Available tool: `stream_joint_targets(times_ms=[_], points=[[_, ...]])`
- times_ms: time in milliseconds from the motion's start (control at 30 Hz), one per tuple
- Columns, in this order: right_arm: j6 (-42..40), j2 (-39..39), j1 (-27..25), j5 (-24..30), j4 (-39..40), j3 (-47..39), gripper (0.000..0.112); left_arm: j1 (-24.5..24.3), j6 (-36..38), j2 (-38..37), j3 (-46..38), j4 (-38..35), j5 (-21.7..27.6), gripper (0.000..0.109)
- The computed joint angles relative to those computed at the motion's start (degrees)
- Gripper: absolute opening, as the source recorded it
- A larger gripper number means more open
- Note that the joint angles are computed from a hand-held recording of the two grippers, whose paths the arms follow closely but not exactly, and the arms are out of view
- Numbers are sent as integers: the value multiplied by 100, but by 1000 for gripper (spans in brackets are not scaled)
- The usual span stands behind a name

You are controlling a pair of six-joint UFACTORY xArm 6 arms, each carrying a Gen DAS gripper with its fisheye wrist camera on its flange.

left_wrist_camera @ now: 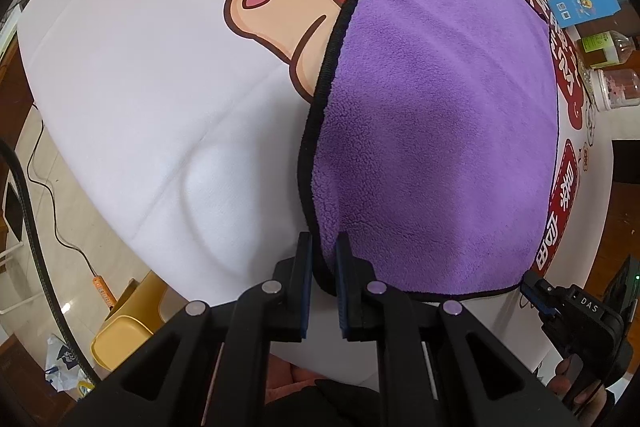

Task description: Fold towel

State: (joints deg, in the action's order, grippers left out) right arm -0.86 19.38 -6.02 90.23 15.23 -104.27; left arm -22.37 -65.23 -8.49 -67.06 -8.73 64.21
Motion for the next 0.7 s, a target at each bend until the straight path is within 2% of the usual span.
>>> stream_joint_targets(times_ms=[400, 500, 700], points=[[-112, -10, 590, -76, -980, -31, 16, -10, 95, 8, -47, -18, 2, 9], [-119, -71, 614, -214, -975, 87, 9, -11, 107, -41, -22, -5, 3, 9], [-125, -68, 480, -310, -550, 159, 6, -12, 132, -142, 47, 9, -32, 9]])
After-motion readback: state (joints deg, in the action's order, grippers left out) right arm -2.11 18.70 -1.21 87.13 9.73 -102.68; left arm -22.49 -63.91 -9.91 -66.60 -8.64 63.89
